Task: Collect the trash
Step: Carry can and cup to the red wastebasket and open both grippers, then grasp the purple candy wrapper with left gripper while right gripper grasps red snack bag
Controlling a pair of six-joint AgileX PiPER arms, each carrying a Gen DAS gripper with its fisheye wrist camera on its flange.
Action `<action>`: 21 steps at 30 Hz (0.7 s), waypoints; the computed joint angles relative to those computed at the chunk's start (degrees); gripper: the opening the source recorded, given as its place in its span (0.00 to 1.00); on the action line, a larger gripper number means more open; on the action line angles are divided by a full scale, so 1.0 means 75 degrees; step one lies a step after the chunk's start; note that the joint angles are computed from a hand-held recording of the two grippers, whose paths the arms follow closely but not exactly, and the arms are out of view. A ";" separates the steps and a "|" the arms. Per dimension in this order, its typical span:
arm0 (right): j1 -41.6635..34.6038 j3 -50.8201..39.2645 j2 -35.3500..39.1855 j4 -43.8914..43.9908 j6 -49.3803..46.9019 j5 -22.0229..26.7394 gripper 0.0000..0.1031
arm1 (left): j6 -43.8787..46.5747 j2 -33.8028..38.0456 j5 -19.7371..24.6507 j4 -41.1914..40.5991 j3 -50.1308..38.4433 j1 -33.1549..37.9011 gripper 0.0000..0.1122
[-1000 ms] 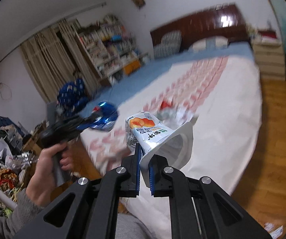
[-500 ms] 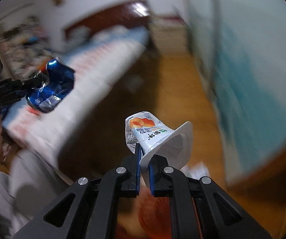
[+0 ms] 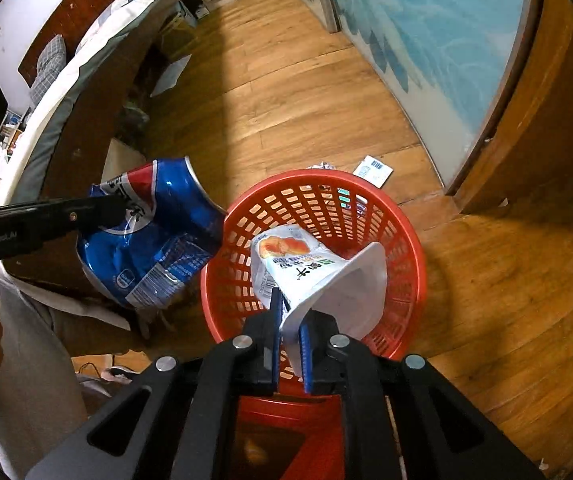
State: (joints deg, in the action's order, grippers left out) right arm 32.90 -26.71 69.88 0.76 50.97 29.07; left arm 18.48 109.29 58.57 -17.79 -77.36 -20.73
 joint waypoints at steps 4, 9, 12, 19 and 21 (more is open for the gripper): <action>0.0293 0.0189 0.0103 -0.1126 0.1088 -0.0261 0.56 | 0.0137 0.0120 0.0201 -0.0219 -0.0131 0.0120 0.53; 0.0193 0.0054 -0.0329 -0.1465 0.1234 0.0144 0.54 | 0.0089 -0.0268 0.0027 -0.0221 -0.0145 0.0089 0.58; 0.0335 -0.0399 -0.0511 -0.1936 0.1669 0.0435 0.54 | 0.0297 -0.0751 -0.0019 -0.0472 -0.0152 0.0588 0.58; 0.0839 -0.3385 0.0596 -0.3052 0.1679 0.1221 0.54 | 0.1334 -0.2569 0.0709 -0.1522 -0.1263 0.3767 0.59; 0.1157 -0.4775 0.1326 -0.3334 0.1476 0.1432 0.54 | 0.1988 -0.2821 0.1132 -0.2201 -0.1652 0.5184 0.59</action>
State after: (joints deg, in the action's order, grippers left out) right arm 41.58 -62.52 79.83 -24.24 62.03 39.81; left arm 33.39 88.13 67.06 -34.30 -89.75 18.15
